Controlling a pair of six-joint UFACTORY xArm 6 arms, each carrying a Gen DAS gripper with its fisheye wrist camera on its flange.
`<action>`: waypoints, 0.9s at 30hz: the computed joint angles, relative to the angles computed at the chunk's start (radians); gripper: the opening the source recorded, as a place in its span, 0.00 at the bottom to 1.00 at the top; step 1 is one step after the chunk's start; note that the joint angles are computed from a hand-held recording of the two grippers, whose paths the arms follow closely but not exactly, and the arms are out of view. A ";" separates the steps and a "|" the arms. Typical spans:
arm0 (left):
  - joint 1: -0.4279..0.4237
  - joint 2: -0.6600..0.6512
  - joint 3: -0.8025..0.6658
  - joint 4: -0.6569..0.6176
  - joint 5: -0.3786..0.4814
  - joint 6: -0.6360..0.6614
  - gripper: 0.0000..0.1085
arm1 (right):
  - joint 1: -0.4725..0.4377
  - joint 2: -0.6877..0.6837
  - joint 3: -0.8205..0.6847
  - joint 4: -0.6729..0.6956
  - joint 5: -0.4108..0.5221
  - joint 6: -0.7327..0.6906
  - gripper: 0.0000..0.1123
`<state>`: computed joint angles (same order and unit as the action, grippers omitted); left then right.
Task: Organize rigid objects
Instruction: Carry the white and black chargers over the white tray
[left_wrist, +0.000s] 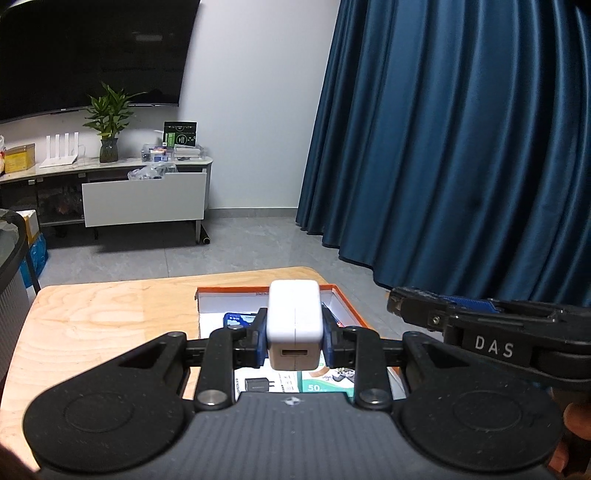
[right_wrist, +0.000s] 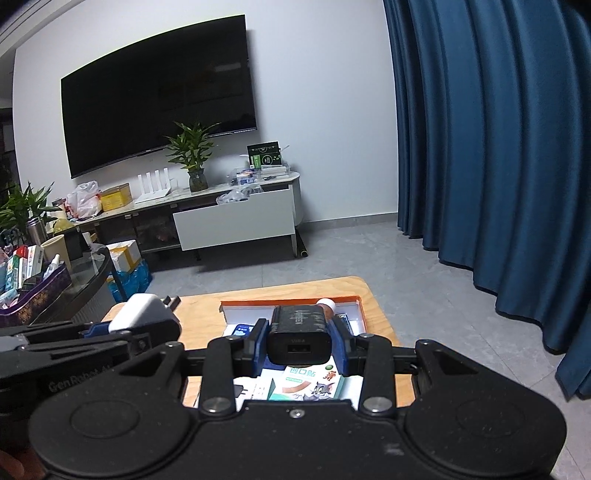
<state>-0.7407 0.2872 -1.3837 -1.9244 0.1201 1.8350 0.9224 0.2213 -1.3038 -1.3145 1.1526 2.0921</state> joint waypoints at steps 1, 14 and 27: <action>0.000 0.001 0.000 -0.003 0.000 0.004 0.27 | 0.002 -0.004 0.004 0.001 0.003 0.000 0.38; 0.004 0.032 -0.010 0.066 0.018 -0.058 0.27 | -0.023 -0.021 0.035 0.020 -0.035 0.005 0.38; 0.016 0.119 -0.052 0.301 0.039 -0.282 0.27 | -0.127 -0.005 0.071 0.049 -0.199 0.002 0.38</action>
